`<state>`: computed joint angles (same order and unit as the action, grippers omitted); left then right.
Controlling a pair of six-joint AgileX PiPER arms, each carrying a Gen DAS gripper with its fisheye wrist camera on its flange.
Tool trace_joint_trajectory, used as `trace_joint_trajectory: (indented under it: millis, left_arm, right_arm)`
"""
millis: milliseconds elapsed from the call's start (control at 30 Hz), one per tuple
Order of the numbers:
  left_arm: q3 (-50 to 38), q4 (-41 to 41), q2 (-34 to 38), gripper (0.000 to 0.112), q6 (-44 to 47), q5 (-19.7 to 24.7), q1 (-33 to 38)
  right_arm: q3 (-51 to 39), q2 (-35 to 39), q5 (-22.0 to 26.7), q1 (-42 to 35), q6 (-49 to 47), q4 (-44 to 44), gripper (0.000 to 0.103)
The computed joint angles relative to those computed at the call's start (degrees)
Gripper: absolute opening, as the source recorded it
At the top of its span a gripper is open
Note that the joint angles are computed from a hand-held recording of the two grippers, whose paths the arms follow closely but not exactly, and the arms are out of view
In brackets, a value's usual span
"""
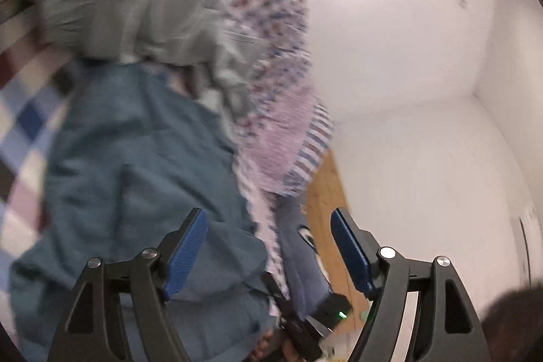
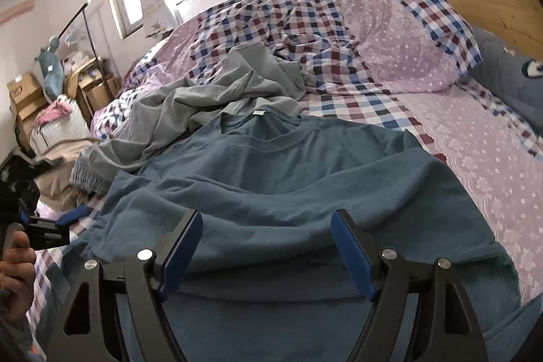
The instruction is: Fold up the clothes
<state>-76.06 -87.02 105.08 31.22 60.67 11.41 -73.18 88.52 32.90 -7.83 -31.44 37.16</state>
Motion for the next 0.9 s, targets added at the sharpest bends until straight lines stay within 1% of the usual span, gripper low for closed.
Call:
trace_joint_trajectory:
  millis: [33, 67, 100, 167, 267, 400, 467, 533, 567, 600, 667, 700, 767, 833, 900]
  left_arm:
    - [-0.9, 4.2, -0.1, 0.078, -3.5, -1.6, -0.3]
    - [-2.4, 9.0, 0.3, 0.078, -7.1, -2.4, -0.9]
    - [-3.2, 11.6, 0.7, 0.078, -8.8, -2.6, -1.5]
    - [-4.2, 15.1, 1.2, 0.078, -10.8, -2.8, -2.5]
    - [-7.5, 24.3, 0.8, 0.078, -15.1, -4.0, -4.8]
    - [-11.0, 38.8, 0.3, 0.077, -21.5, -6.5, -9.6]
    - [-11.9, 43.1, 0.7, 0.074, -23.1, -7.1, -11.3]
    - [-13.8, 45.7, 2.4, 0.067, -25.0, -7.2, -12.9]
    - [-14.1, 46.5, 2.9, 0.061, -25.5, -7.7, -13.4]
    - [-14.0, 47.4, 3.1, 0.058, -26.0, -8.5, -13.9]
    - [-12.6, 47.1, 2.7, 0.044, -25.3, -9.7, -13.5]
    - [-12.3, 47.1, 2.7, 0.040, -25.7, -9.9, -13.2]
    - [-11.6, 46.9, 2.3, 0.024, -26.2, -10.1, -12.5]
    - [-10.6, 45.3, 1.8, 0.019, -25.6, -10.0, -11.4]
    - [-11.9, 44.8, 2.7, 0.013, -26.1, -9.6, -11.3]
  right_arm:
    - [0.0, 0.1, -0.2, 0.4, 0.4, -0.7, 0.082]
    - [-0.1, 0.2, -0.3, 0.6, 0.6, -0.8, 0.082]
    - [-0.1, 0.3, -0.2, 0.6, 0.7, -0.7, 0.082]
    - [-0.2, 0.5, -0.3, 0.6, 0.8, -0.3, 0.082]
    - [0.1, 0.3, -0.7, 0.6, 1.0, -0.2, 0.082]
    - [-0.2, 0.3, -0.5, -0.5, 0.5, 1.0, 0.082]
    - [-0.7, -0.3, -1.0, -2.1, -0.8, 0.6, 0.082]
    - [-1.4, -1.1, -2.5, -4.8, -1.7, -0.7, 0.082]
    - [-1.6, -1.6, -3.5, -6.7, -1.9, -1.4, 0.082]
    - [-2.0, -2.0, -4.1, -9.5, -2.4, -1.4, 0.082]
    - [-3.2, -2.0, -3.9, -14.8, -2.5, -1.8, 0.082]
    - [-4.0, -1.8, -3.3, -17.4, -3.3, -1.5, 0.082]
    - [-5.6, -1.2, -0.1, -22.3, -7.3, 1.0, 0.082]
    - [-7.0, -0.7, 3.0, -25.7, -11.8, 2.4, 0.082]
    - [-7.0, -0.8, 6.3, -27.7, -18.6, 2.1, 0.079]
